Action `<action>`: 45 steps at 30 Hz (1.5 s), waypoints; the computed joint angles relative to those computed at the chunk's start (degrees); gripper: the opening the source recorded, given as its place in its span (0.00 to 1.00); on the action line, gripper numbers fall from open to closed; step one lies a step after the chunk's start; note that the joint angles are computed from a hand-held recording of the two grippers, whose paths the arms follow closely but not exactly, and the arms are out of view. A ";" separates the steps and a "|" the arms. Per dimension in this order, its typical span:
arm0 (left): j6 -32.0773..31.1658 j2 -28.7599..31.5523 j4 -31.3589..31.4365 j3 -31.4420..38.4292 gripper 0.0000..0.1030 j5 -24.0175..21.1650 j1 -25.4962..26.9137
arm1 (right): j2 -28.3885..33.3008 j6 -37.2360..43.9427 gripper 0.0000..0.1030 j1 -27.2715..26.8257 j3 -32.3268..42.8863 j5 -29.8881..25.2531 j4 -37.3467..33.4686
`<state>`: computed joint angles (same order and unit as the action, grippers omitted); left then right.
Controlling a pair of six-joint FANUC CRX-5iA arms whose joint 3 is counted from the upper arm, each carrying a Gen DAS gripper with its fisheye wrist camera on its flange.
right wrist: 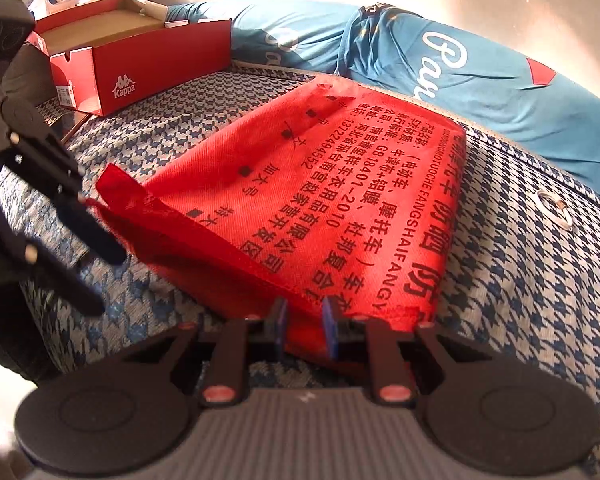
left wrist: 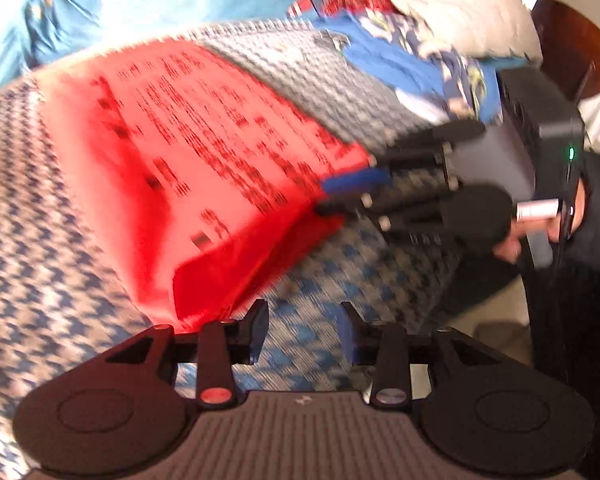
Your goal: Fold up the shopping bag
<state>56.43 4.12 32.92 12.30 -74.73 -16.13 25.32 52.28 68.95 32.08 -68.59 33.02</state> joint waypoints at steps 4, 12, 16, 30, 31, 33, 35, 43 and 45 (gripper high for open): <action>0.37 -0.15 -0.98 0.06 0.35 1.53 -0.25 | 0.08 -0.04 0.16 0.00 -0.02 0.10 0.23; 0.91 0.44 0.70 -0.57 0.35 4.45 -0.07 | 0.63 1.43 0.18 -0.30 0.96 -0.06 -0.11; 2.62 0.71 1.28 -0.79 0.35 5.18 0.08 | 1.18 3.97 0.18 -0.46 2.25 -0.72 -0.97; 4.64 0.09 3.12 -2.48 0.36 7.13 0.05 | 1.57 5.25 0.19 -0.50 3.00 -1.14 -1.08; 4.07 0.04 3.62 -2.74 0.36 7.25 0.03 | 1.52 5.14 0.19 -0.45 2.90 -1.18 -1.02; 3.09 0.13 4.19 -2.88 0.36 7.05 -0.08 | 1.51 5.00 0.19 -0.49 2.95 -1.17 -1.14; 2.52 0.19 4.66 -2.93 0.37 6.80 -0.11 | 1.47 4.96 0.19 -0.48 2.91 -1.15 -1.16; 3.46 -1.55 6.51 -5.39 0.37 10.80 0.69 | 1.35 4.75 0.19 -0.42 2.67 -1.07 -1.08; 5.23 -1.19 3.92 -4.18 0.37 10.55 0.38 | 1.33 4.70 0.19 -0.40 2.61 -1.06 -1.05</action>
